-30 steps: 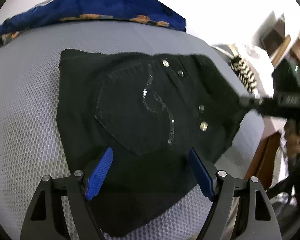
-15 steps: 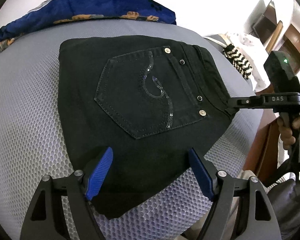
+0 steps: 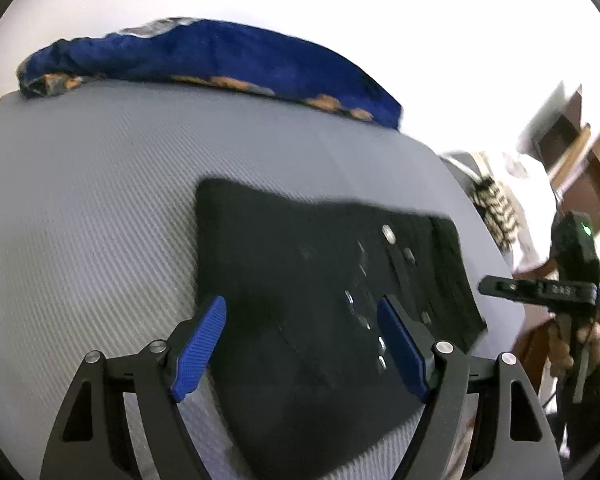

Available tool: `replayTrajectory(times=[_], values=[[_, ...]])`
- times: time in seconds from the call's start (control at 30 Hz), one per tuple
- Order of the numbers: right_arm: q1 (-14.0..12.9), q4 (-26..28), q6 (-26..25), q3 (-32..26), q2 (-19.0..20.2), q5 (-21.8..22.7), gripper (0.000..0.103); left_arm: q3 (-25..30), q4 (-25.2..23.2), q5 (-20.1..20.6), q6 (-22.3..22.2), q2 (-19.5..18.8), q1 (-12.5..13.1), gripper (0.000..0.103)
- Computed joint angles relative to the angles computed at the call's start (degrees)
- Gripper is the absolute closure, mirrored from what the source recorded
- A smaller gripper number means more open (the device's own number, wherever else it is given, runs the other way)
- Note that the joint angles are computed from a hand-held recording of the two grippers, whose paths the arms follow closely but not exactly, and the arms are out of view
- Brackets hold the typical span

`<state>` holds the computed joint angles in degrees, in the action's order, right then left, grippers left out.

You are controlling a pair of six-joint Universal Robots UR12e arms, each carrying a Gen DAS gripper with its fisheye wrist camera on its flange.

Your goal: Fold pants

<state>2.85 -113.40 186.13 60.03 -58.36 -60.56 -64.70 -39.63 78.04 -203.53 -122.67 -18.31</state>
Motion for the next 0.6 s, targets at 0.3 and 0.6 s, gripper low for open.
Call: replayTrajectory(times=[0.3,0.6], values=[[2.0,-1.2,2.4,-10.6,7.1,-2.9,0.077,9.9,-3.4,0.1,3.3,-6.4,0.9,0.026],[2.1,0.4,2.9,-12.7,9.5,-4.4,0.065,12.4,-6.0,-3.0,5.1,-8.7,2.2,0.029]])
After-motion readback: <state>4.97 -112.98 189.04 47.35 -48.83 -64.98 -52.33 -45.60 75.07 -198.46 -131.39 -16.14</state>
